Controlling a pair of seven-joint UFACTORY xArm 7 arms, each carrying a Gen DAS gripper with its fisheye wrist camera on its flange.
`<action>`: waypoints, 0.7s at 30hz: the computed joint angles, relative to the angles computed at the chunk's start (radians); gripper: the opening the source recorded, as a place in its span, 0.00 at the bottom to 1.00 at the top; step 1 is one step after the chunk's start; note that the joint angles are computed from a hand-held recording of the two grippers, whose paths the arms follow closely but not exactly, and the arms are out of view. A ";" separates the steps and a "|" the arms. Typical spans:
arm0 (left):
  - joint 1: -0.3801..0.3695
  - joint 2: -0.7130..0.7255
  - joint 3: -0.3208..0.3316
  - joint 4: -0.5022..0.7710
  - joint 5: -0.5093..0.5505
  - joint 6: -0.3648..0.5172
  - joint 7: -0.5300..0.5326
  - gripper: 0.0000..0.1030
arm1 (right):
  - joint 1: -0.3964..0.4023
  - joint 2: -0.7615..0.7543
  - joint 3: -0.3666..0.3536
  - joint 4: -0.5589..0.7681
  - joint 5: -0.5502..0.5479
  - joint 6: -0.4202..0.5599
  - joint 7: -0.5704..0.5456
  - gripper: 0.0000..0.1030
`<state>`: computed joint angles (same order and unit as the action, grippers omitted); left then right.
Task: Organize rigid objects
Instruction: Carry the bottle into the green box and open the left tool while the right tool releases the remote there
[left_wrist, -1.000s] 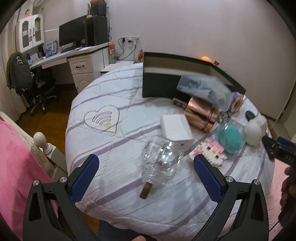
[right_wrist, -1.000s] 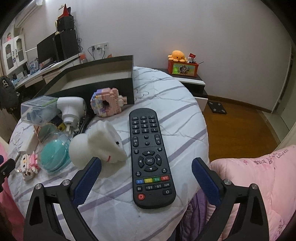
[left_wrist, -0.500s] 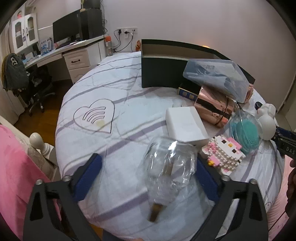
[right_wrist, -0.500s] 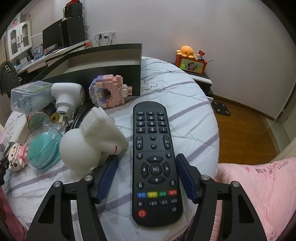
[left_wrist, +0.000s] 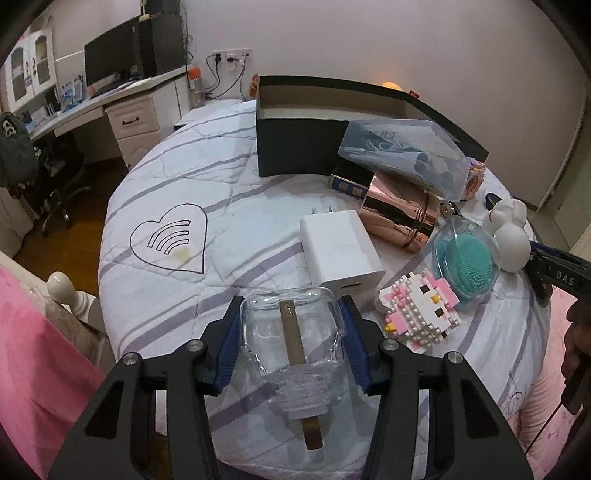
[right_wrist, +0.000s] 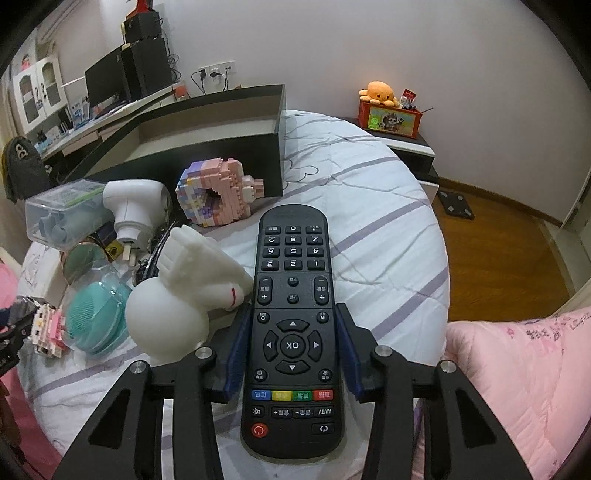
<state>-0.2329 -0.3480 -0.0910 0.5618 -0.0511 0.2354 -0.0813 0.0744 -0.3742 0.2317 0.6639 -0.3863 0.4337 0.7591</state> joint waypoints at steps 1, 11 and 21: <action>0.004 -0.002 -0.004 0.001 0.005 0.004 -0.005 0.49 | 0.005 -0.002 -0.008 -0.003 0.010 -0.004 -0.006 0.43; 0.006 -0.021 -0.011 0.040 0.017 0.019 -0.024 0.49 | 0.008 -0.079 -0.016 -0.030 0.069 0.007 -0.014 0.43; -0.001 0.023 -0.002 0.161 0.003 0.038 -0.010 0.49 | 0.012 -0.079 -0.013 0.072 0.104 -0.010 -0.076 0.43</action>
